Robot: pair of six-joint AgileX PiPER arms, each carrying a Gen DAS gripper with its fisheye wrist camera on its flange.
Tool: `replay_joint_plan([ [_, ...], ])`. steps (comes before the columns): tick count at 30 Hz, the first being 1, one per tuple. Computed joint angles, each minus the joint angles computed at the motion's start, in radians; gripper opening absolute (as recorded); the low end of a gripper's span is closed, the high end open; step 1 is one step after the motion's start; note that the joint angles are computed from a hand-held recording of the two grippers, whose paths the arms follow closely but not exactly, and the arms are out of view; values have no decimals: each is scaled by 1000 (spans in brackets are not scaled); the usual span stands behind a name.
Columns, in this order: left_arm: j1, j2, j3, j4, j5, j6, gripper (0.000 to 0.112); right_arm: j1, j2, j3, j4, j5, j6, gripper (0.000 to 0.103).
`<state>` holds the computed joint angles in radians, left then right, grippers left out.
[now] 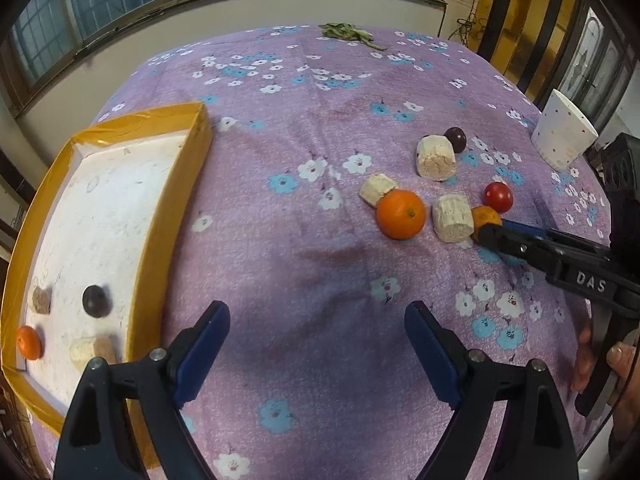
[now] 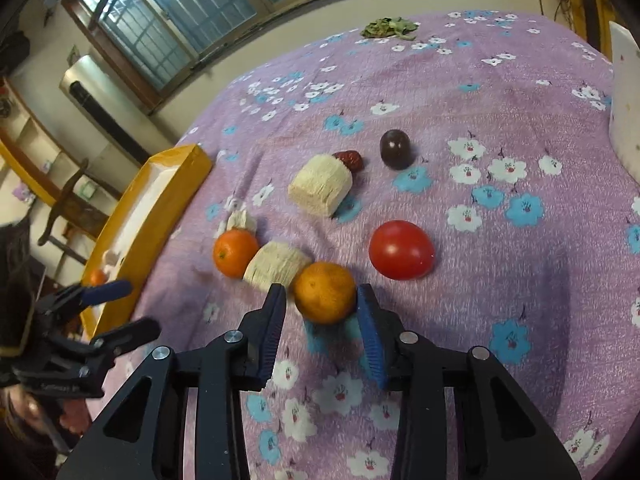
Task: Organize fruits
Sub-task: 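Grasp a small mandarin with the right tool, then grasp a large orange with the left tool while the right tool holds the mandarin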
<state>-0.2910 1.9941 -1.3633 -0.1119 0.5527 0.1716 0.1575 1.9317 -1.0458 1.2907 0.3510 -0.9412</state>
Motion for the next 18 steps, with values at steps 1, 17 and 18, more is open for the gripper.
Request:
replay_joint_plan([
  [1, -5, 5, -7, 3, 2, 1, 91, 4, -12, 13, -8, -14, -11, 36],
  [17, -40, 141, -215, -28, 81, -2, 91, 54, -50, 26, -253, -147, 148, 31],
  [18, -43, 153, -232, -42, 83, 5, 91, 43, -61, 43, -253, -141, 158, 31],
])
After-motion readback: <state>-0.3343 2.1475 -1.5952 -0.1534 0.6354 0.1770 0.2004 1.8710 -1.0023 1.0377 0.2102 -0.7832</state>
